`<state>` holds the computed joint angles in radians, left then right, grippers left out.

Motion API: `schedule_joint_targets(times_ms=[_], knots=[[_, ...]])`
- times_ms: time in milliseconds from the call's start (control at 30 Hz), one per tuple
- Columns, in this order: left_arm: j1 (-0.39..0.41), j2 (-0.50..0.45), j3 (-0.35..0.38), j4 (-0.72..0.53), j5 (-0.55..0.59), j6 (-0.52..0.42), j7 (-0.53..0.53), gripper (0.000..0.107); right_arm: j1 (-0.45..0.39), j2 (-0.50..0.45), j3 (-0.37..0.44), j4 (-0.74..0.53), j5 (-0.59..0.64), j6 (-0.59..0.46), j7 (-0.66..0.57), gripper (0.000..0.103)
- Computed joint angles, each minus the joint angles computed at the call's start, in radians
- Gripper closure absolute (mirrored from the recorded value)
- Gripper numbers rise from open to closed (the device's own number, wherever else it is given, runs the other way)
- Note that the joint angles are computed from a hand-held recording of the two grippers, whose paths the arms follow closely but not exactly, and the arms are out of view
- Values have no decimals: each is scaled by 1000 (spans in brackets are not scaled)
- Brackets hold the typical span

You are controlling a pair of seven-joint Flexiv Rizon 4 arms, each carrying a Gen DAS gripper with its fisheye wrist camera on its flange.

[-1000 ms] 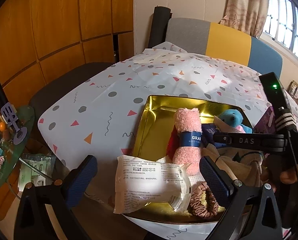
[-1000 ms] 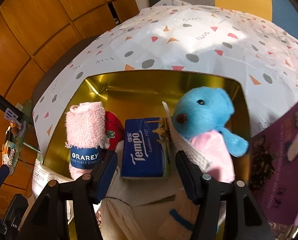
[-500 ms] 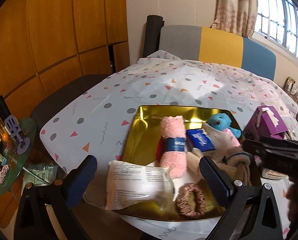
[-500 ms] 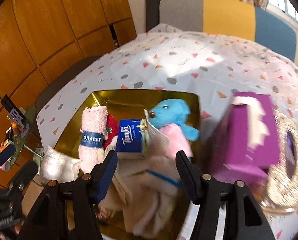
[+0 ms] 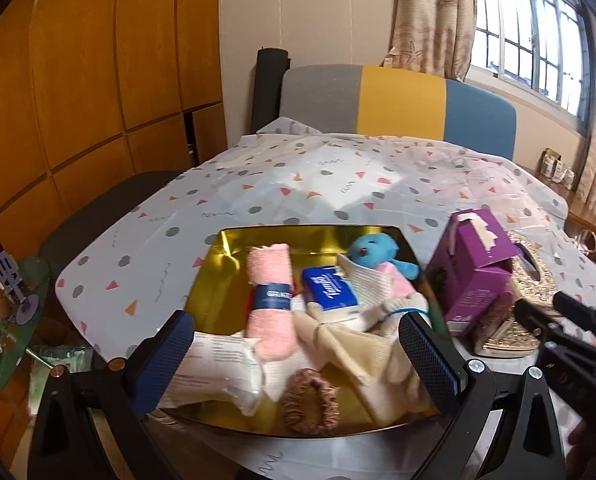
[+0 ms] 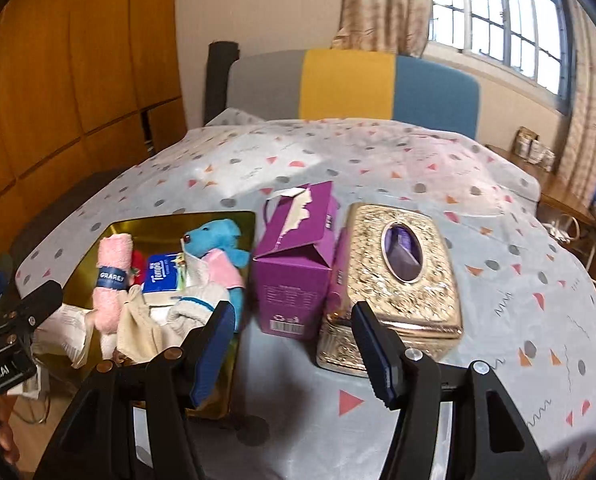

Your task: Organize soft objects

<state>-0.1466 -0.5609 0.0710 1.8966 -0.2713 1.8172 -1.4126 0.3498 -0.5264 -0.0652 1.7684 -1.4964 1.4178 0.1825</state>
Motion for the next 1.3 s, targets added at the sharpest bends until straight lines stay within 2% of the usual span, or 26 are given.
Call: schedule_joint_targets(times_ms=[167,433,600,1300], knots=[[7,4,-19,5,3,-3,-8,4,8,2,3,1,-28,-28,35,42],[-7,0,2,7,-5,-5,-21,4,1,-3,20,-11,-70,-27,69,42],[-22,-3,27,6,-14,-12,-29,4,2,-15,29,-24,-61,-21,50,42],[-16,-1,32,8,-6,-20,-34,4,28,-26,13,-36,-27,-4,12,42]])
